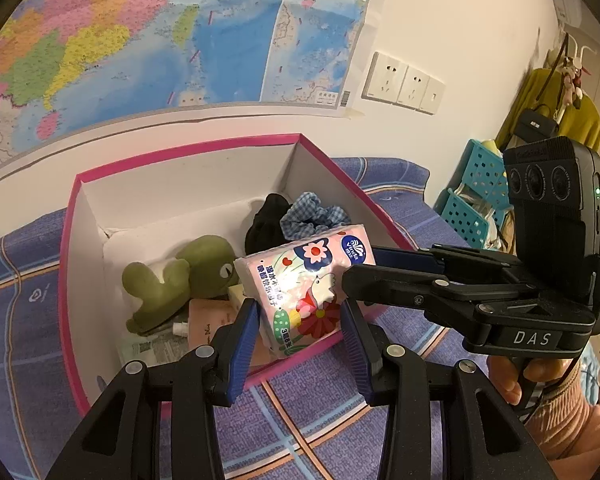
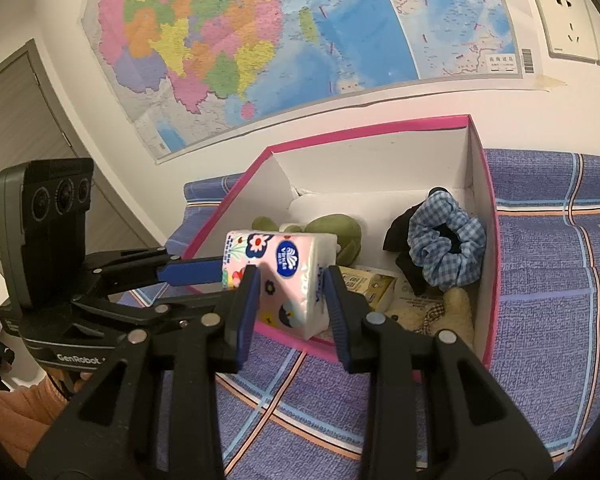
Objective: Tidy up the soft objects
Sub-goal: 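Lower the floral tissue pack into the pink box with the right gripper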
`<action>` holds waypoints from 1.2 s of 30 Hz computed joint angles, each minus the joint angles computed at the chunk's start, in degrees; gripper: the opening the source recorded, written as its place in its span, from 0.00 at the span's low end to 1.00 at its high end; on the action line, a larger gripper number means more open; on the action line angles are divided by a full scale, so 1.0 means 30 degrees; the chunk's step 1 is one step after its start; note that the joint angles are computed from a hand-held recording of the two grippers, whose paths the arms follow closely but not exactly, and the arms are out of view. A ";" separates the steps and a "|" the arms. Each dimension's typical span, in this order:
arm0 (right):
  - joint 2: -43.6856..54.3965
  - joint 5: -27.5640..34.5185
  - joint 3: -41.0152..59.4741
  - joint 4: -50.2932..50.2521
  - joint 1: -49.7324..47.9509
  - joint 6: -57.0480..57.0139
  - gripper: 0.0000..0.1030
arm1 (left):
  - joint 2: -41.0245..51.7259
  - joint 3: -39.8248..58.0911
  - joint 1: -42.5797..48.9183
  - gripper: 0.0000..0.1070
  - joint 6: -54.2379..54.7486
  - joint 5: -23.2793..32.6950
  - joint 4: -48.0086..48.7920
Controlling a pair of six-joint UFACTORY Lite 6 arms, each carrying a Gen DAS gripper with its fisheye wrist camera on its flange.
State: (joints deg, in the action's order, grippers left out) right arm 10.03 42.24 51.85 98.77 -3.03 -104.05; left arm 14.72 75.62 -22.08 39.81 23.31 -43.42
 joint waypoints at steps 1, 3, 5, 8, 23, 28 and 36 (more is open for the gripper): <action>0.0034 -0.0027 0.0038 -0.0002 0.0008 0.0018 0.35 | 0.0056 0.0046 0.0006 0.39 -0.0019 0.0026 -0.0005; 0.0129 -0.0072 0.0143 0.0000 0.0004 0.0041 0.35 | 0.0189 0.0158 -0.0027 0.39 -0.0126 -0.0021 0.0075; 0.0177 -0.0073 0.0171 -0.0012 -0.0014 0.0063 0.35 | 0.0428 0.0385 -0.0023 0.39 -0.0123 0.0014 0.0065; 0.0313 -0.0136 0.0312 -0.0074 -0.0010 0.0152 0.35 | 0.0646 0.0603 -0.0007 0.39 -0.0183 0.0076 0.0119; 0.0719 -0.0168 0.0653 -0.0226 -0.0061 0.0523 0.35 | 0.1228 0.1145 -0.0031 0.39 -0.0636 0.0204 0.0409; 0.0929 -0.0196 0.0909 -0.0351 -0.0021 0.0710 0.35 | 0.1308 0.1227 -0.0013 0.39 -0.0661 0.0249 0.0419; 0.1138 -0.0256 0.1042 -0.0274 0.0035 0.0704 0.35 | 0.1524 0.1404 0.0025 0.39 -0.0642 0.0288 0.0374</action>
